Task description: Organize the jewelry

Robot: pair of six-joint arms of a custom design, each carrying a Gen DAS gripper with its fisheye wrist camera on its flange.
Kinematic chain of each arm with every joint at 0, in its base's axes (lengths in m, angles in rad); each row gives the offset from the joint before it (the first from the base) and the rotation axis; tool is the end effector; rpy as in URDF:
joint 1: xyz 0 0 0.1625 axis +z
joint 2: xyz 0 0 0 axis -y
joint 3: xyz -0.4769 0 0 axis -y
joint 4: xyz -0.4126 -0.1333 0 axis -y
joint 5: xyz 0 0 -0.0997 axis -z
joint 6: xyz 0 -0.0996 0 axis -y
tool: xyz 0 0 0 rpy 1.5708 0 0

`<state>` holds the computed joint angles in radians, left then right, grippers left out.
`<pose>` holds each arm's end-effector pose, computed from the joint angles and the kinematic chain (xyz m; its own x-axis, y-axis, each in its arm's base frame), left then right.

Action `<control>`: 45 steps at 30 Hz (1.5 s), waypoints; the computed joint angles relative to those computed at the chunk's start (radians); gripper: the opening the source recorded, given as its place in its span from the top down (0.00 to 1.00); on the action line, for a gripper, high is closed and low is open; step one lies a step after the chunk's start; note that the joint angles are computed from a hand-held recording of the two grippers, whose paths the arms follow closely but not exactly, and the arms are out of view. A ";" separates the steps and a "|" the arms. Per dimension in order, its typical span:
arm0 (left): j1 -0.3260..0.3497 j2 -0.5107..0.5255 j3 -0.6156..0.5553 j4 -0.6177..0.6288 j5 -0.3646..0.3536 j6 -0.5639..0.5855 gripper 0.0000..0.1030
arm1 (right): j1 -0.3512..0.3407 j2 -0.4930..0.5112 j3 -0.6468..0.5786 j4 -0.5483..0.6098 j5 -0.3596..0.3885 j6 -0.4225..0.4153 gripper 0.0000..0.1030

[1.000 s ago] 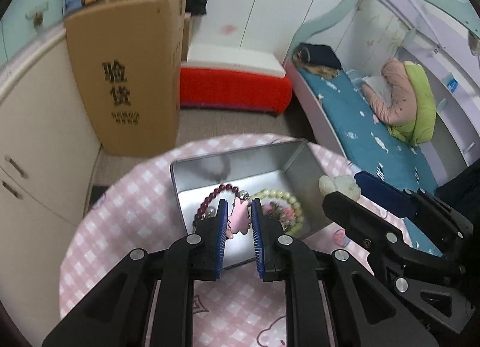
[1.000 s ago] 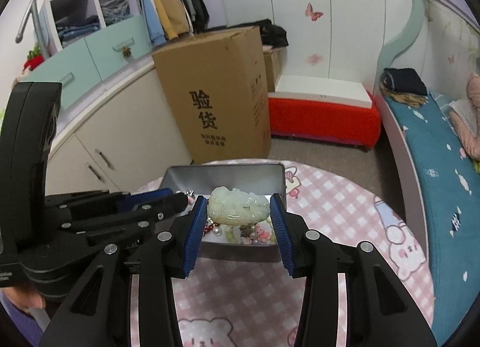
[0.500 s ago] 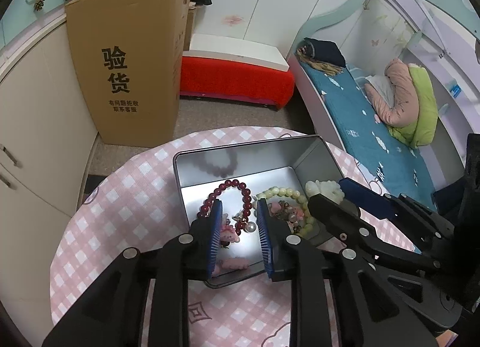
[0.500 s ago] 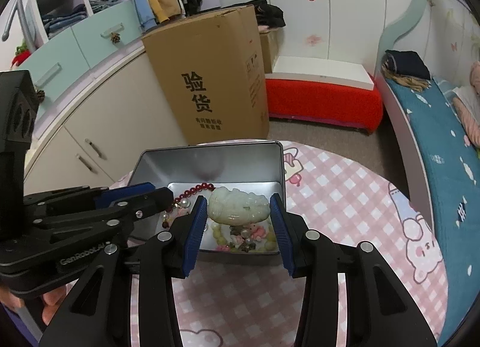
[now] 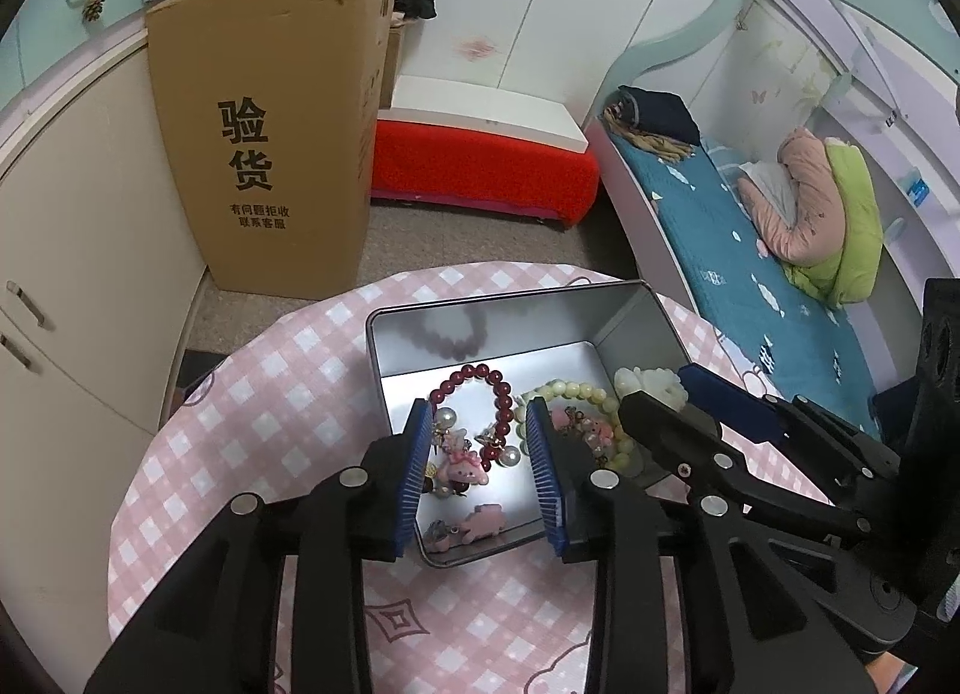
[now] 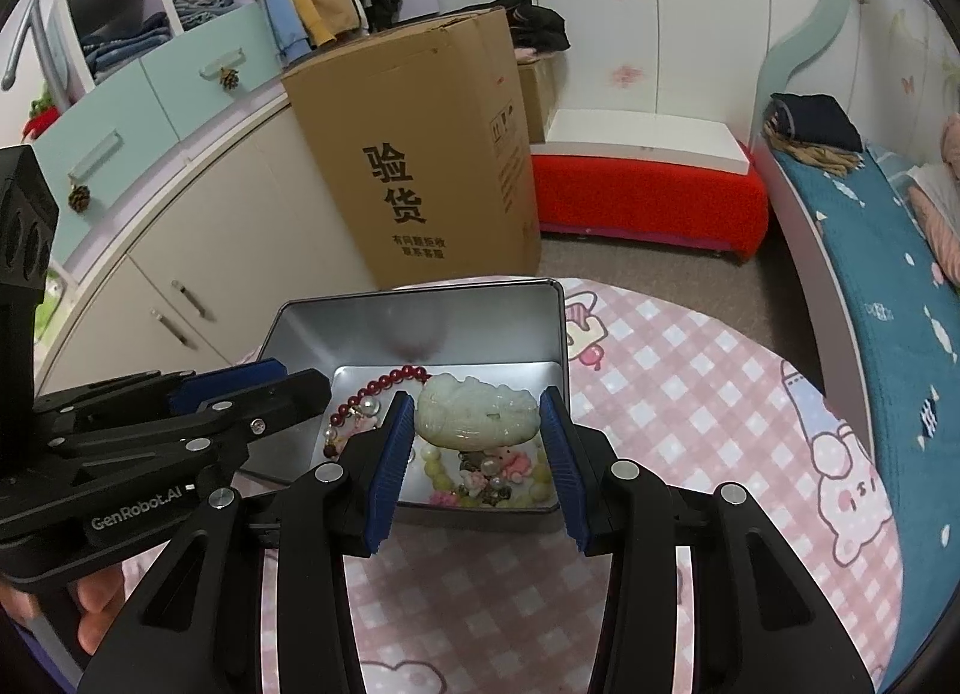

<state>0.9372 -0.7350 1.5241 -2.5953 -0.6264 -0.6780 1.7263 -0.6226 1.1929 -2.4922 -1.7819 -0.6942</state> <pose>-0.2746 -0.7352 0.1559 -0.8162 -0.3398 -0.4673 0.0819 0.7325 -0.6758 0.2446 -0.8340 0.1607 -0.6580 -0.6552 0.3713 -0.7369 0.6616 -0.1385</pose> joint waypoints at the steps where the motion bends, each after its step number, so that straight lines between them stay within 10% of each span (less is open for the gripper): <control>1: -0.001 0.000 0.000 0.001 0.005 -0.002 0.69 | 0.000 0.001 -0.003 0.003 0.001 0.000 0.59; 24: -0.007 -0.010 0.027 -0.077 -0.004 0.025 0.60 | -0.003 -0.005 0.000 -0.003 0.015 0.015 0.57; 34: -0.036 -0.024 0.065 -0.164 0.014 0.052 0.31 | -0.004 -0.056 0.056 -0.093 0.010 0.000 0.38; 45: -0.128 -0.035 0.135 -0.072 0.226 -0.064 0.14 | -0.010 -0.203 0.219 -0.182 0.063 -0.034 0.31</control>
<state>0.8095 -0.7702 1.6591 -2.6670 -0.4003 -0.7415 1.7165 -0.8253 1.4121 -2.6745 -1.7188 -0.7278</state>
